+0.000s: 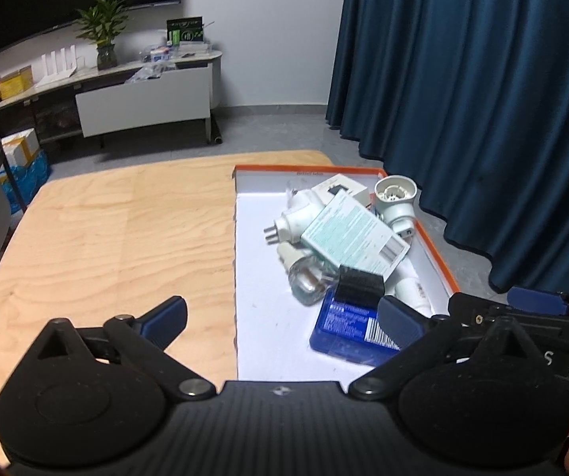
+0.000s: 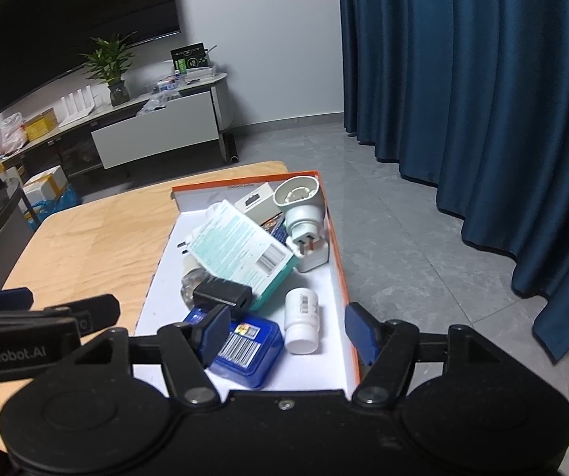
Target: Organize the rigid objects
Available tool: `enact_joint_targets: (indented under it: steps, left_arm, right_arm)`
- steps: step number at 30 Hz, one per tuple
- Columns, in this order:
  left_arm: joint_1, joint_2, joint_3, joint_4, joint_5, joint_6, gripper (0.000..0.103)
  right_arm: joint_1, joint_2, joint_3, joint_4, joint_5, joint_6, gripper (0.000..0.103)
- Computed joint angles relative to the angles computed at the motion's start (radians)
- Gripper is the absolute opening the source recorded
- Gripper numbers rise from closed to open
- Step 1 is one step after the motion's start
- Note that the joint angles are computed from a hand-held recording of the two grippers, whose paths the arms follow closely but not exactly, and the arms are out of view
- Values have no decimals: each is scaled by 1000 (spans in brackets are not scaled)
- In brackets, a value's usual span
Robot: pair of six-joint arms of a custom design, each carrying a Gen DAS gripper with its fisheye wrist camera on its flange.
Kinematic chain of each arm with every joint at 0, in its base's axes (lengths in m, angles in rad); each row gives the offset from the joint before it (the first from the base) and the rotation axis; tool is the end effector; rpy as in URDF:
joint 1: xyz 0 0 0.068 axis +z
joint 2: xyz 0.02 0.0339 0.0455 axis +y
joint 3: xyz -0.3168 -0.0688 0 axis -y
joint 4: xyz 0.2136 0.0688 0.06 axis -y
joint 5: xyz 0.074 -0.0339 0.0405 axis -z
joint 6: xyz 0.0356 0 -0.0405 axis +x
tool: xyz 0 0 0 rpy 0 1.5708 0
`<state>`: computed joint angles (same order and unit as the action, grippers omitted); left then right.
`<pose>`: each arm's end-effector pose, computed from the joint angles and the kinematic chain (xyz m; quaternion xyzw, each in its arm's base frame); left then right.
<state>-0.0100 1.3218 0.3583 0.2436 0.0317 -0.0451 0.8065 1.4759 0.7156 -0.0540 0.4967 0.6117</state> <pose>0.1955 -0.0031 0.2071 -0.0094 0.9107 -0.0258 0.4121 0.1911 0.1748 0.2486 0.0027 0.9054 0.0597 0.4204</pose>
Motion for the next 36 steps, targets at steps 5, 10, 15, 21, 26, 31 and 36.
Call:
enact_joint_targets:
  steps: [5,10,15,21,26,31,36]
  left_arm:
    - [-16,-9,-9,-6,-45,-11,103]
    - [-20,-14,-15,-6,-57,-17,103]
    - [-31,-7,-18,-4,-77,-17,103]
    - [-34,0,-18,-4,-88,-14,103]
    - [-34,5,-15,-3,-92,-13,103]
    - [-32,5,-15,-4,-94,-14,103]
    - [-34,5,-14,-3,-99,-13,103]
  right_arm:
    - [31,4,6,-16,25,7,78]
    - [33,1,-5,-10,25,12,78]
    - [27,10,-3,-10,17,11,78]
    - [28,16,-2,-10,16,15,78]
    - [28,17,-2,-11,18,14,78]
    - [25,23,-6,-3,14,14,78]
    - [25,25,-5,-2,14,14,78]
